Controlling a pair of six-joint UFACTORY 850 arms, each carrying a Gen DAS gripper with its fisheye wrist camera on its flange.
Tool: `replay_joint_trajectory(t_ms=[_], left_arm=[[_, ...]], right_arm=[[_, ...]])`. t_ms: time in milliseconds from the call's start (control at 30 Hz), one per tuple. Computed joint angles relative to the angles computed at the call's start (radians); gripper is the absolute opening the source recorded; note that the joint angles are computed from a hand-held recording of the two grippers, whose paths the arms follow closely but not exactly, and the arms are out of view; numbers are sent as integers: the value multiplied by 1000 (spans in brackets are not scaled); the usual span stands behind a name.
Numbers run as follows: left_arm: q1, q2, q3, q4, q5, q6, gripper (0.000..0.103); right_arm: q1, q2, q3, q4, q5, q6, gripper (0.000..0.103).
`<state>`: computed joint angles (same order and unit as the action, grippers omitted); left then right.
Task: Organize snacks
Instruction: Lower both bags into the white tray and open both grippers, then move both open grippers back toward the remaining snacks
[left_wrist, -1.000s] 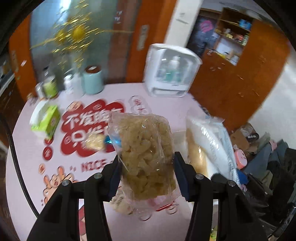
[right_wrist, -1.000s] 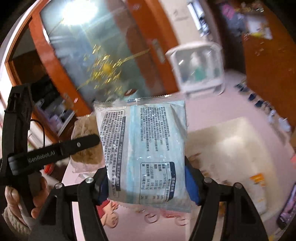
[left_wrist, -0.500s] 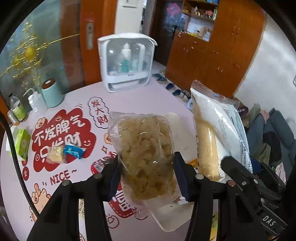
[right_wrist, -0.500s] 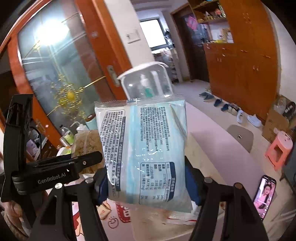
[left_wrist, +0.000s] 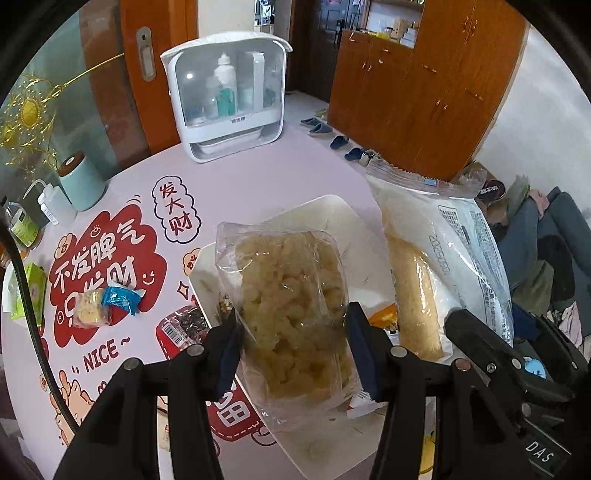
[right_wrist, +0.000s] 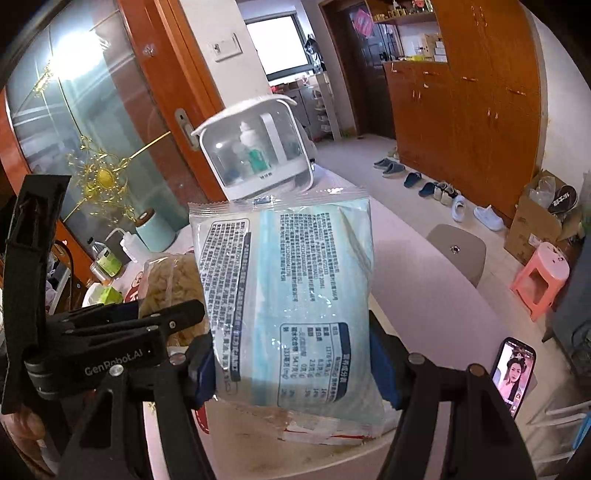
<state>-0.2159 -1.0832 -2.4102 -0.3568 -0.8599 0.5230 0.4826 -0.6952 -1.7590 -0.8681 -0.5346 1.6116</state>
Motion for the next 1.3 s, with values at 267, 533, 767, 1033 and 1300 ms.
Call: replay_joint_trajectory(t_ms=[267,533,767,1033,1300], left_arm=[[-12,-18,-26,56,1,-52,52],[-14,-58,-98,88,-16,-104,52],[-20,-50,-82,103,19,-113,76],[-25,-30,-48,96,53,-101,83],[-16,21,36,67,93,-74,83]], right_arm=[[-18,-47,-49,113,-13,-147,70],[-36,-98,-111,264,-30,-330,72],[-54,-153,-176,522,-45,-602,80],[-29,-125,-137,321,1,-471,97],[-25,-130,-146,369,-6,-513,96]])
